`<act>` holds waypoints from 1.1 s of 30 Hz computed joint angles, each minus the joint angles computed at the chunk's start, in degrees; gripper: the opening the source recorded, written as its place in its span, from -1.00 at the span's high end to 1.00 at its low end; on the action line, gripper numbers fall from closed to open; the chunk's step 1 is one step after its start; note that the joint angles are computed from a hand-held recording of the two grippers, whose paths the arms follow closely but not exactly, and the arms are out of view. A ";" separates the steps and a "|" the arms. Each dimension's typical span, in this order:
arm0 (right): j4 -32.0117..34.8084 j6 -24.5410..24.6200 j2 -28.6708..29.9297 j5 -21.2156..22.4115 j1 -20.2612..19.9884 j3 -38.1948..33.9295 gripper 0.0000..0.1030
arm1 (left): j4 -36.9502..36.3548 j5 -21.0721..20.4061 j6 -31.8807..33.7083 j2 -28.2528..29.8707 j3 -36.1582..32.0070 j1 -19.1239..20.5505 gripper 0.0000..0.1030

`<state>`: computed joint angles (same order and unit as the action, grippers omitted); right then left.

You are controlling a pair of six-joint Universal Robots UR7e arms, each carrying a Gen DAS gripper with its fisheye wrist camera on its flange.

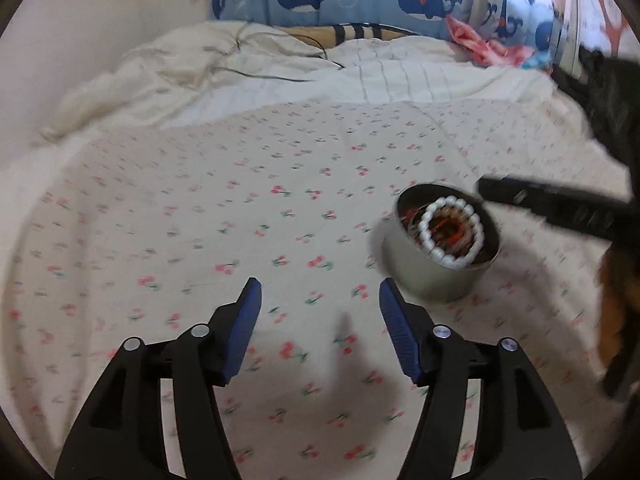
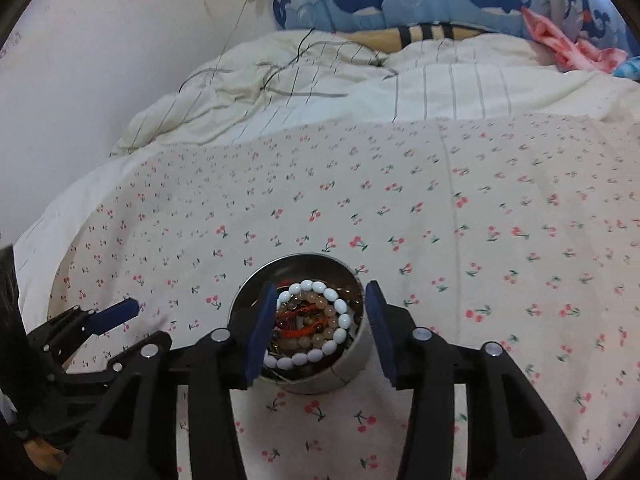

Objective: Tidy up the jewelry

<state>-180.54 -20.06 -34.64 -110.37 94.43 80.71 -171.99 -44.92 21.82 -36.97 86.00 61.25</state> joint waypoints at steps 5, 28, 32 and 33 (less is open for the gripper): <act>-7.46 -2.76 -2.33 -5.38 1.86 7.49 -0.35 | -5.85 2.33 0.27 -2.03 5.31 -1.55 -0.43; -18.63 -6.43 -2.22 -12.22 3.33 15.87 -0.62 | -11.38 0.52 1.21 -3.42 8.75 -3.29 -0.70; -18.94 -6.93 -2.06 -12.44 3.36 15.86 -0.65 | -11.33 0.32 1.21 -3.44 8.91 -3.35 -0.74; -18.99 -7.07 -1.98 -12.55 3.37 15.82 -0.66 | -11.25 0.23 1.23 -3.46 8.90 -3.36 -0.77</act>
